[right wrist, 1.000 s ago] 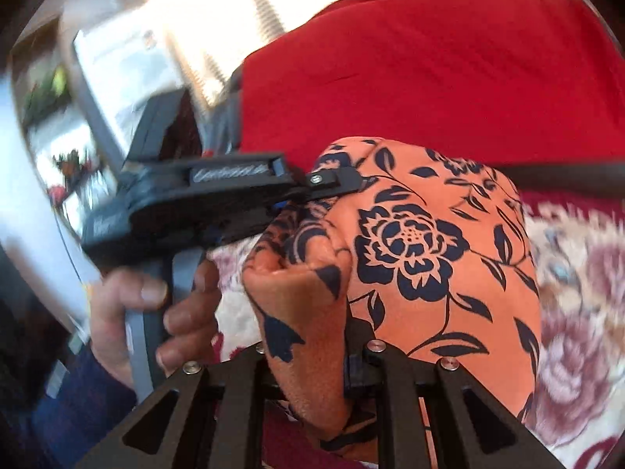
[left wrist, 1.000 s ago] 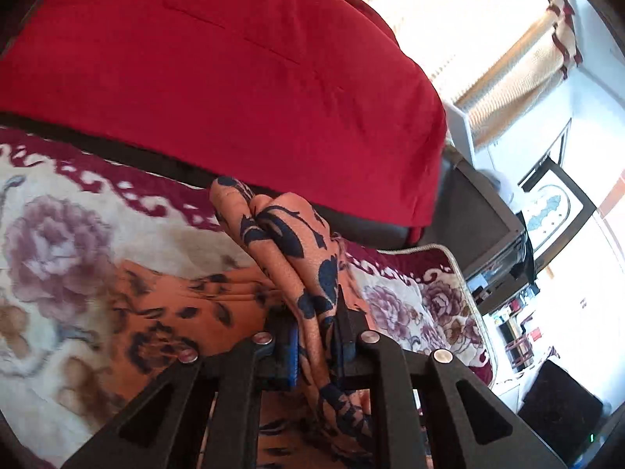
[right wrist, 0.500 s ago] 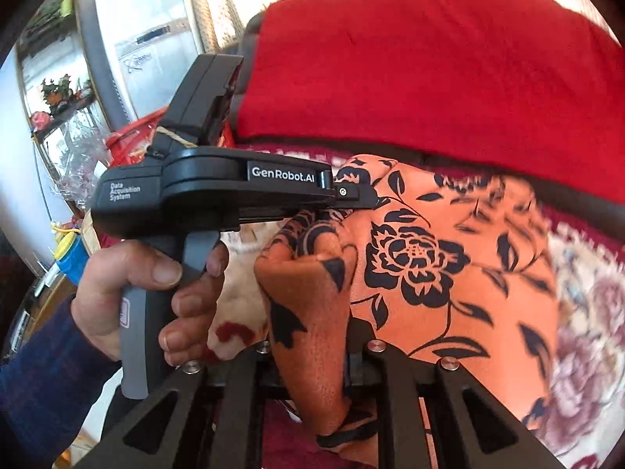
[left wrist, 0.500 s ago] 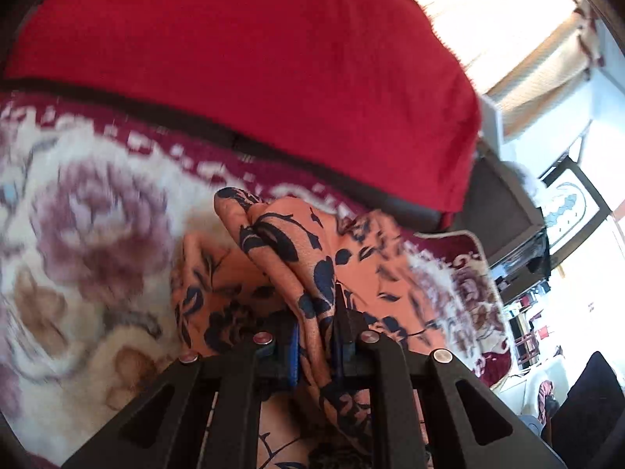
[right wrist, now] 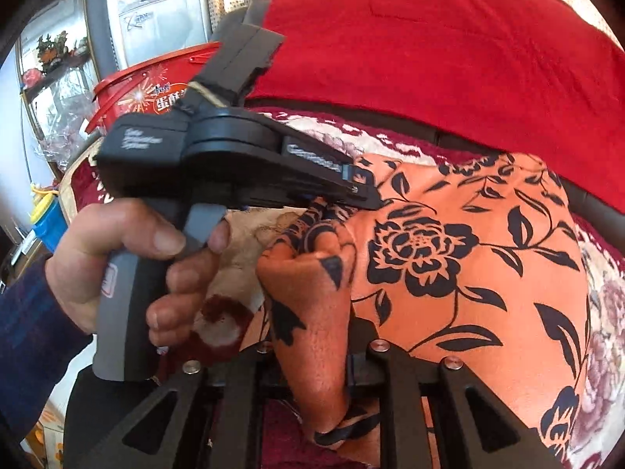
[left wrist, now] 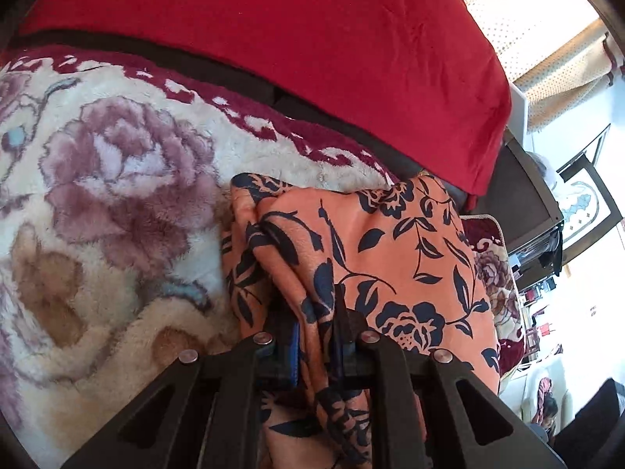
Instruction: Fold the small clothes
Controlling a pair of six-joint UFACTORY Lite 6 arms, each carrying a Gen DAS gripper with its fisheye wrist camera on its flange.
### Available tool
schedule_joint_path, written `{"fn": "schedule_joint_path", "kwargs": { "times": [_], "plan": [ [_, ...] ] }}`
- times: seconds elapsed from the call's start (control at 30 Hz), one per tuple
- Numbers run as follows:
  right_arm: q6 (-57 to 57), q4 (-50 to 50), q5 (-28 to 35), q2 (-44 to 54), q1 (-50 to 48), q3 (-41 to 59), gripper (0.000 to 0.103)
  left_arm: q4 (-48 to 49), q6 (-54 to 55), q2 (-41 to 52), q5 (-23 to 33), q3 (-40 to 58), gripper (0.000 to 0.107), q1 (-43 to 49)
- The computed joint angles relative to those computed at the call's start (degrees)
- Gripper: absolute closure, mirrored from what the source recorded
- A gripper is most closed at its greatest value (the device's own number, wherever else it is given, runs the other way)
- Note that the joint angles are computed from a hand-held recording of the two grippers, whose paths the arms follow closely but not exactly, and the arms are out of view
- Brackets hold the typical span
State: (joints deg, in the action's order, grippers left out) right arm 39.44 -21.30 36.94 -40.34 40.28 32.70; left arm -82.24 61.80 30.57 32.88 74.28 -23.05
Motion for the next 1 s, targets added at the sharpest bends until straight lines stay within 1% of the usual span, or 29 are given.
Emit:
{"fn": "schedule_joint_path", "kwargs": {
  "times": [0.07, 0.1, 0.17, 0.2, 0.3, 0.33, 0.37, 0.4, 0.43, 0.47, 0.5, 0.53, 0.6, 0.63, 0.73, 0.8, 0.87, 0.9, 0.93, 1.0],
  "plan": [
    [9.36, -7.08, 1.07, 1.29, 6.02, -0.78, 0.083, -0.02, 0.35, 1.57, -0.33, 0.75, 0.093, -0.35],
    [11.12, -8.29, 0.77, 1.21, 7.06, -1.49, 0.083, -1.04, 1.56, 2.38, -0.02, 0.80, 0.093, -0.25],
    [13.10, -9.96, -0.17, 0.83, 8.04, -2.14, 0.083, -1.76, 2.83, 1.35, 0.93, -0.12, 0.093, 0.68],
    [12.15, -9.81, -0.98, -0.49, 6.47, -2.98, 0.083, -2.66, 4.24, 0.14, 1.12, -1.05, 0.093, 0.96],
    [12.05, -9.40, -0.86, -4.28, 6.43, -3.97, 0.083, -8.03, 10.83, -3.59, 0.47, -3.84, 0.093, 0.03],
    [13.17, -10.61, -0.65, -4.73, 7.01, -4.00, 0.083, -9.98, 12.97, -4.41, 0.43, -4.61, 0.094, -0.22],
    [16.50, -13.46, 1.25, -5.79, 9.50, -4.34, 0.083, -11.77, 14.97, -4.66, 0.40, -5.13, 0.093, -0.39],
    [18.70, -15.56, 2.29, -6.02, 11.05, -4.82, 0.083, -12.27, 15.52, -4.08, 0.16, -4.81, 0.093, -0.59],
    [22.04, -18.62, 2.96, -4.67, 13.05, -5.31, 0.083, -10.66, 14.02, -1.94, -1.11, -3.42, 0.093, -1.09],
    [24.81, -20.58, 3.80, -3.53, 15.37, -5.81, 0.082, -9.16, 12.39, -0.36, -1.78, -2.47, 0.093, -1.24],
    [26.76, -23.00, 2.66, -1.78, 15.32, -6.58, 0.080, -9.55, 12.73, 0.87, -1.66, -2.07, 0.093, -1.12],
    [29.11, -25.81, 2.57, -1.85, 17.68, -8.12, 0.077, -11.84, 14.81, 1.29, -0.45, -2.78, 0.093, -0.50],
    [35.78, -31.03, 6.17, -1.49, 24.29, -9.19, 0.073, -12.65, 15.22, 0.89, 0.89, -3.47, 0.092, 0.34],
    [36.59, -31.63, 6.98, -1.63, 25.68, -9.30, 0.070, -11.98, 14.66, 0.85, 0.49, -3.37, 0.089, 0.32],
    [39.83, -32.43, 9.91, -2.40, 31.86, -10.03, 0.065, -9.05, 11.12, 0.10, -1.13, -3.09, 0.086, 0.00],
    [39.96, -30.52, 10.17, -4.72, 33.49, -11.04, 0.065, -6.88, 8.88, -2.95, -3.15, -5.06, 0.085, -0.20],
    [41.62, -28.86, 11.98, -8.69, 36.23, -12.95, 0.065, -5.14, 7.54, -8.66, -5.60, -9.40, 0.085, -0.94],
    [42.02, -28.08, 12.94, -10.96, 37.26, -14.12, 0.065, -5.36, 8.02, -12.59, -6.88, -12.42, 0.085, -1.27],
    [40.46, -26.66, 12.30, -13.23, 35.89, -14.94, 0.065, -6.83, 9.40, -17.32, -8.08, -16.06, 0.085, -1.92],
    [41.37, -25.10, 14.55, -18.61, 37.86, -16.73, 0.065, -9.14, 11.21, -24.33, -8.61, -21.72, 0.085, -3.10]
  ]
}}
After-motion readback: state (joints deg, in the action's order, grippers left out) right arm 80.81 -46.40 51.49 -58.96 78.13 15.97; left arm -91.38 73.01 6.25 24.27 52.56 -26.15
